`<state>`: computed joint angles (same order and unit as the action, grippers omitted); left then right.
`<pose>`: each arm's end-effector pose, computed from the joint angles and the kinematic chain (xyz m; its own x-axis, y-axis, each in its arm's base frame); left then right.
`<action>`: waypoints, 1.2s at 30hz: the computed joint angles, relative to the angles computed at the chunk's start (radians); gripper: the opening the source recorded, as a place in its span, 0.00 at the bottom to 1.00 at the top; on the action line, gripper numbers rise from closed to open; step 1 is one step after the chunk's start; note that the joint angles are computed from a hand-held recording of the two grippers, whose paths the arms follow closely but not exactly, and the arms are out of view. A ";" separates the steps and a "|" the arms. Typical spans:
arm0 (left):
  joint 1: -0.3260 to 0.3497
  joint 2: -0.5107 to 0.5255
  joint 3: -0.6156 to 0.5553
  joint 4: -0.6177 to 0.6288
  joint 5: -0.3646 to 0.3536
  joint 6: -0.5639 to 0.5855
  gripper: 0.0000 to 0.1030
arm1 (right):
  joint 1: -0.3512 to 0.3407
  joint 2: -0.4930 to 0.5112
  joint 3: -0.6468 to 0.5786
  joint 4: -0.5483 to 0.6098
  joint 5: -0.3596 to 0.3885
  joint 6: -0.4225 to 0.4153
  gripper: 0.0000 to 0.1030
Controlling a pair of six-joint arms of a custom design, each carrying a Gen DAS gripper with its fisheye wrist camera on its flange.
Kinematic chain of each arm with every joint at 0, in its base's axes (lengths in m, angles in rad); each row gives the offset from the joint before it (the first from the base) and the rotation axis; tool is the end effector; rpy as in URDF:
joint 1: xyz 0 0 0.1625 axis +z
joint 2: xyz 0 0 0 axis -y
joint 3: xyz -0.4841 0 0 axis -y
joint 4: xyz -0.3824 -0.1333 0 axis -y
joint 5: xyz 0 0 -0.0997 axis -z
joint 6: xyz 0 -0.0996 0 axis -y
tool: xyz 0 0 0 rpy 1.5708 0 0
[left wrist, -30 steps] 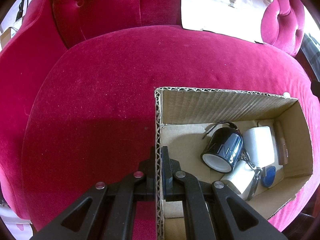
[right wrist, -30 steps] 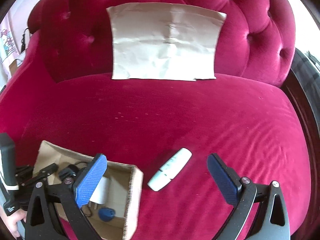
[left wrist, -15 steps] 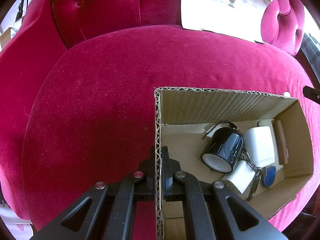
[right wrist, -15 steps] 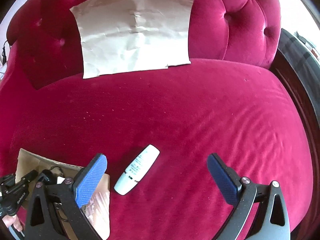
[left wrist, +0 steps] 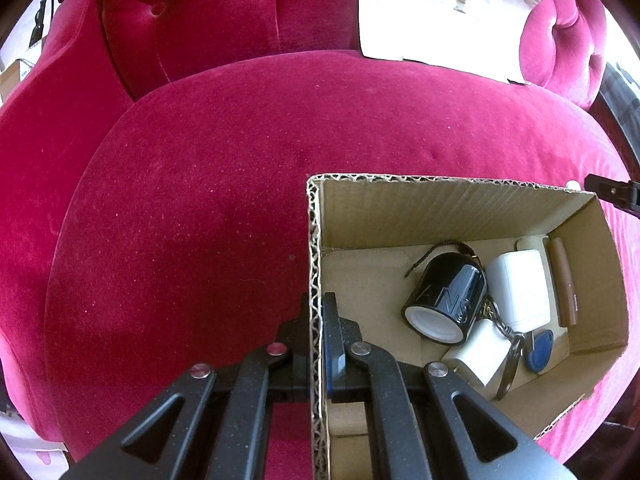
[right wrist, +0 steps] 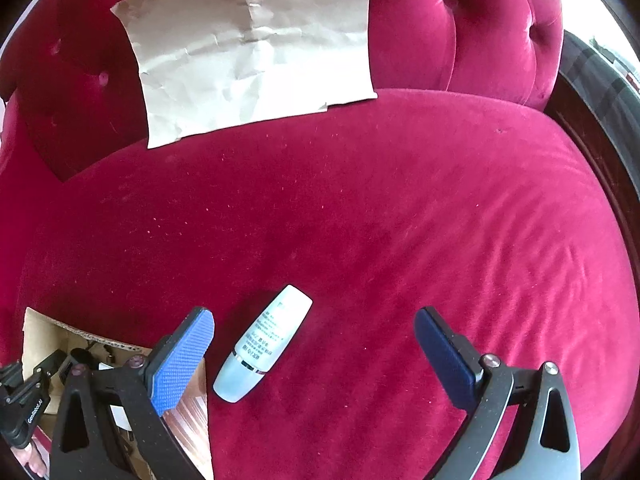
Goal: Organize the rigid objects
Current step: 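Move the open right tool over the white lotion tube, then close the right tool around the white lotion tube, then lift the lotion tube and carry it over the box with the right tool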
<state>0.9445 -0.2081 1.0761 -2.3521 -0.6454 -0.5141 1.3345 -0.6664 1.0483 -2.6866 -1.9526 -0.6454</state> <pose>-0.3052 -0.7851 -0.0976 -0.6762 -0.0411 -0.7356 0.2887 0.9038 -0.3160 -0.1105 -0.8696 0.3174 -0.7786 -0.0669 0.6239 -0.3687 0.8533 -0.3686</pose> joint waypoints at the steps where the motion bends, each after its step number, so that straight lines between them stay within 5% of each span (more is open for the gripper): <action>1: -0.001 -0.002 0.004 0.001 0.000 -0.003 0.03 | -0.001 0.003 -0.007 0.012 -0.001 0.005 0.99; 4: 0.000 0.002 -0.005 0.005 -0.002 -0.004 0.03 | -0.002 0.010 -0.024 0.047 0.010 0.024 0.96; 11: 0.000 0.003 -0.008 0.007 -0.003 -0.004 0.03 | -0.001 0.033 -0.060 0.111 0.002 0.051 0.70; 18: 0.000 0.002 -0.007 0.004 -0.004 -0.003 0.03 | -0.007 0.040 -0.088 0.213 0.023 0.100 0.26; 36: -0.001 0.006 -0.009 0.002 0.000 -0.003 0.03 | 0.006 0.001 -0.024 0.141 -0.010 0.065 0.24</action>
<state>0.9434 -0.2022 1.0672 -2.3500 -0.6453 -0.5176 1.3400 -0.6655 1.0241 -2.5456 -1.9625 -0.5809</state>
